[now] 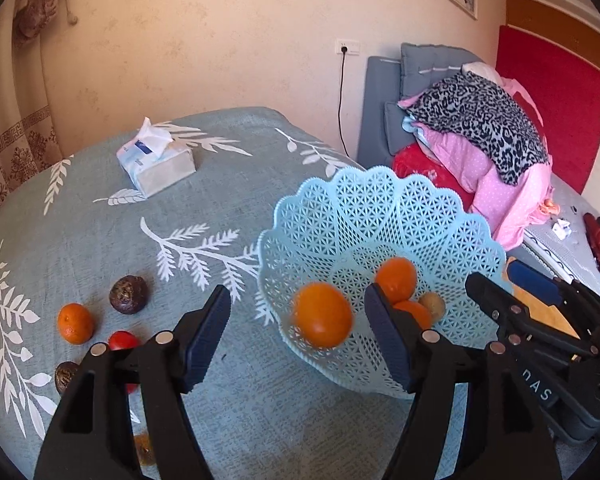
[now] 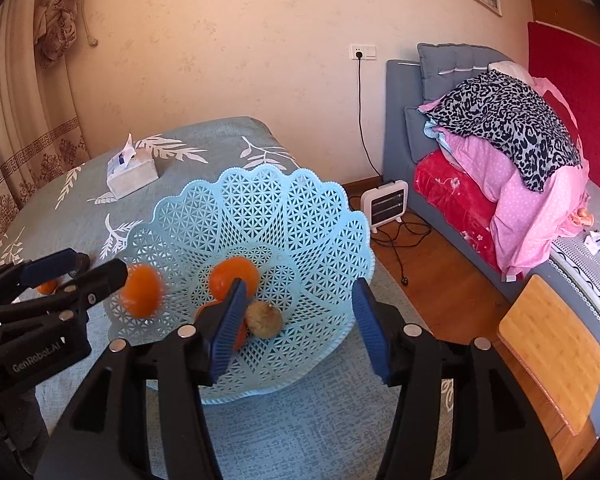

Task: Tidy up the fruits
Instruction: 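Carry the orange and kiwi over the basket and open both tools, then move both tools back toward the fruit on the bed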

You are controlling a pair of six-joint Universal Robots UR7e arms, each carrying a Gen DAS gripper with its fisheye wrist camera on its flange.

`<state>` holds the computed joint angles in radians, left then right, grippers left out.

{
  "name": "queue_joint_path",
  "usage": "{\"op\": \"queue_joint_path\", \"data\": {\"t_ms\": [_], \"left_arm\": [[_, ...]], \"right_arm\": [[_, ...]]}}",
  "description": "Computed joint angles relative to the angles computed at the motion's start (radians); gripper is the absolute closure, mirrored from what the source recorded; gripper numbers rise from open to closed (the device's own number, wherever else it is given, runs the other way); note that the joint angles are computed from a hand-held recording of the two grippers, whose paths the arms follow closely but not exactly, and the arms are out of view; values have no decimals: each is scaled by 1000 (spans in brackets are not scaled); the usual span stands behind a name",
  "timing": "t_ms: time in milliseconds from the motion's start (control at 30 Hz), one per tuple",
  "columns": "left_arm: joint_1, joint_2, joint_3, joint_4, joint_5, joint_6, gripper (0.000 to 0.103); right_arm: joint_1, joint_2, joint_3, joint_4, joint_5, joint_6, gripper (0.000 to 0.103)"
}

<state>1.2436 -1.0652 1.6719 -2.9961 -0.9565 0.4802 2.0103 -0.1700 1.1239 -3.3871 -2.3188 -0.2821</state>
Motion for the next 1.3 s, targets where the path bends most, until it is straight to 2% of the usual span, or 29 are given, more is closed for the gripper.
{"op": "queue_joint_path", "data": {"t_ms": [233,333,433,567,933,1067,1300], "left_arm": [[-1,-19,10,-11,13,-16,32],[0,-27,17,-14,28,-24,27],[0,-33,24,-14,51,-33,27],[5,-45,35,-17,60,-42,27],[17,-75,64,-81,104,-19,18],[26,-82,68,-86,135,-25,17],[50,-113,84,-97,158,-35,17]], "right_arm": [[5,7,-8,-5,-8,-10,47],[7,13,-14,-6,-13,-16,47],[10,17,-20,2,-13,-16,46],[13,20,-21,-6,-15,-23,39],[22,32,-36,20,-9,-34,37],[27,38,-43,23,-7,-41,32],[28,33,-34,54,23,-18,32]]}}
